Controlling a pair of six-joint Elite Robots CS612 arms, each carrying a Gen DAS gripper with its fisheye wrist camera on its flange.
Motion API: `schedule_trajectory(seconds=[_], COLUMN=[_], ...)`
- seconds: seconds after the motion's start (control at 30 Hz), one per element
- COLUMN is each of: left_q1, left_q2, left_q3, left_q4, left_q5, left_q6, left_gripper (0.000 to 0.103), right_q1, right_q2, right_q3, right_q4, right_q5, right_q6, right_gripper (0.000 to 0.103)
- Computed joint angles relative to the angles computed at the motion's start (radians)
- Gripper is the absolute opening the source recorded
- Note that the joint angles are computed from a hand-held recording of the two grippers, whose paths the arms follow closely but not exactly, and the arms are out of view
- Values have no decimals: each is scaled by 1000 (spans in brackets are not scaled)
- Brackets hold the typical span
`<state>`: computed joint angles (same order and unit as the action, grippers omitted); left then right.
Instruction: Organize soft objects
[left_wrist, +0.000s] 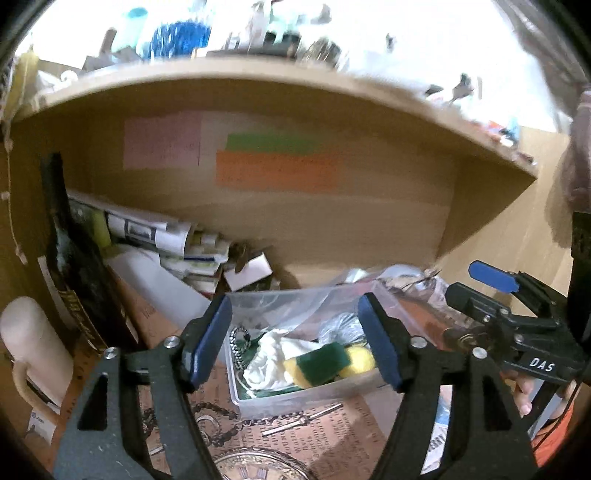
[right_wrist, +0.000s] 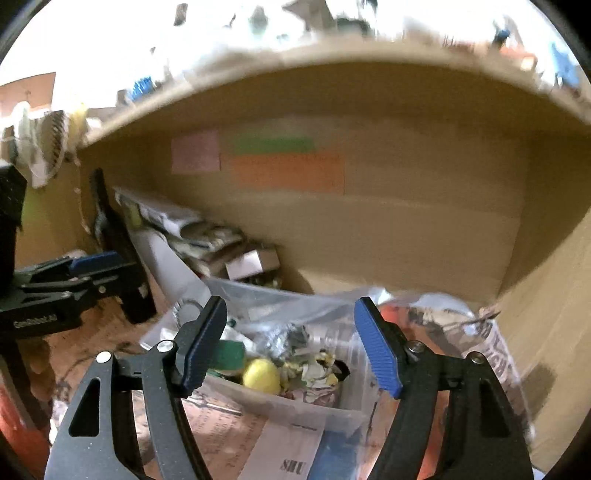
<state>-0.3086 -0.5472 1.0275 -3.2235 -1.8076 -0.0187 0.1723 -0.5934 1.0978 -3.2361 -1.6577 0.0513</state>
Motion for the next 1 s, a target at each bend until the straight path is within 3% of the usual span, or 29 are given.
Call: schedule_trajectory(seconds=[0.1, 0.2, 0.43, 0.73, 1.0], left_q1=[-2, -4, -7, -15, -14], left_q2=[-18, -34, -59, -84, -86], left_q3=[40, 76, 139, 193, 200], left_q4=[-66, -124, -229, -286, -285], left_q5=[4, 12, 31, 62, 63], left_q6=[2, 8, 3, 15, 10], left_gripper=[77, 83, 98, 102, 102], right_q1=[6, 11, 22, 29, 30], right_q2=[-19, -37, -52, -63, -68], right_q3=[37, 71, 107, 137, 150], right_q4=[-75, -138, -208, -247, -256], right_q5=[-9, -10, -36, -56, -59], right_q6=[-1, -2, -8, -2, 6], right_gripper=[79, 80, 93, 103, 103])
